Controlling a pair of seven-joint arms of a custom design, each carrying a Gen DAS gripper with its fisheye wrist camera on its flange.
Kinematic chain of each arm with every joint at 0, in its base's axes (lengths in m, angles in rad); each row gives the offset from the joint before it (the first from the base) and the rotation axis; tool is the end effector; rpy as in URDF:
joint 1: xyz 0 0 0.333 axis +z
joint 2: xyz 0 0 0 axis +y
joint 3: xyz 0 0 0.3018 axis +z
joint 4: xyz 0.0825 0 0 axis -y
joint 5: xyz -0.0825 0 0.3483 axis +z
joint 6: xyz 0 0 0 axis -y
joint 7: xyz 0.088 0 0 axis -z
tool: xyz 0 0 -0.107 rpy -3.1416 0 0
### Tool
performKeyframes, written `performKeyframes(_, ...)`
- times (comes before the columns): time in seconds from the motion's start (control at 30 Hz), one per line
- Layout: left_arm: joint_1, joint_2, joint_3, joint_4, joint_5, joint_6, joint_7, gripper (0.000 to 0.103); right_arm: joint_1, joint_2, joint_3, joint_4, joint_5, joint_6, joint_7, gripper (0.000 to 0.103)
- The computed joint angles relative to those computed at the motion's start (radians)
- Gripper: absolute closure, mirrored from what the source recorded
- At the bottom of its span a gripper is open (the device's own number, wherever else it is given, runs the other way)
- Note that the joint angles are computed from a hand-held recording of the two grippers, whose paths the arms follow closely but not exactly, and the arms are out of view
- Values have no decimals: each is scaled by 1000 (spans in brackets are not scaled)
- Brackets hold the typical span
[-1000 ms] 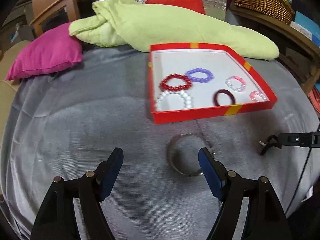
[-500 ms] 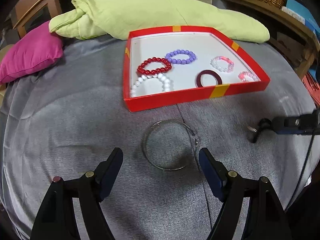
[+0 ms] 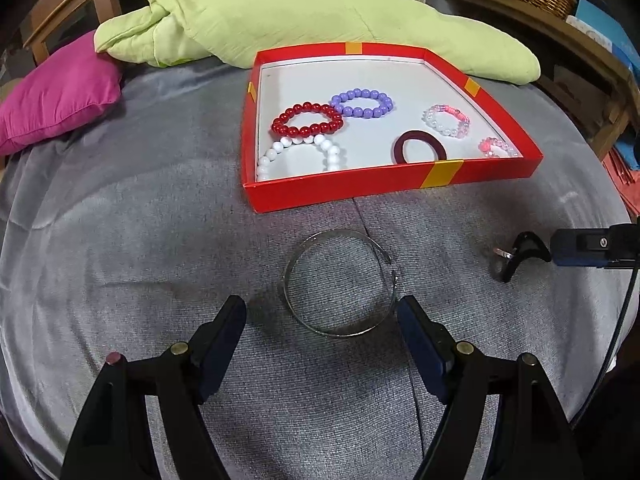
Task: Organize jewelry
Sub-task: 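Lower the left tool over the silver bangle while the right tool grasps the black hair tie, then close the left tool on the silver bangle while the right tool holds the hair tie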
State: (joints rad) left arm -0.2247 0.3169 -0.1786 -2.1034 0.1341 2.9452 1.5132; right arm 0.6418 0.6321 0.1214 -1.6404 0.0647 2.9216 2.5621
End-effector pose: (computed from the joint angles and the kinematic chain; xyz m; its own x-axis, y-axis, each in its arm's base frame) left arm 0.5449 -0.2359 0.3414 -0.4306 -0.9025 -0.0046 -0.7770 0.3732 -0.5069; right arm 0.5190 0.4680 0.3359 -0.2007 -0.7983 -0.5679 -0.8939 0.3865 -0.2273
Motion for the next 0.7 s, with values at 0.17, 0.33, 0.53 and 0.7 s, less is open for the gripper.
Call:
performKeyframes(0.17, 3, 5, -5, 3, -3, 6, 13, 24, -98, 31, 136, -4, 102, 72, -99, 56)
performKeyframes(0.33, -12, 9, 8, 12, 9, -12, 1, 24, -105, 78, 161, 30, 180, 117, -98, 56)
performKeyframes(0.53, -2, 15, -3, 21, -5, -24, 6, 24, 55, 90, -51, 84, 113, 98, 69, 56)
performKeyframes(0.7, 4, 15, -11, 19, -12, -21, 19, 24, 101, 125, -117, 156, 30, 46, 140, 56)
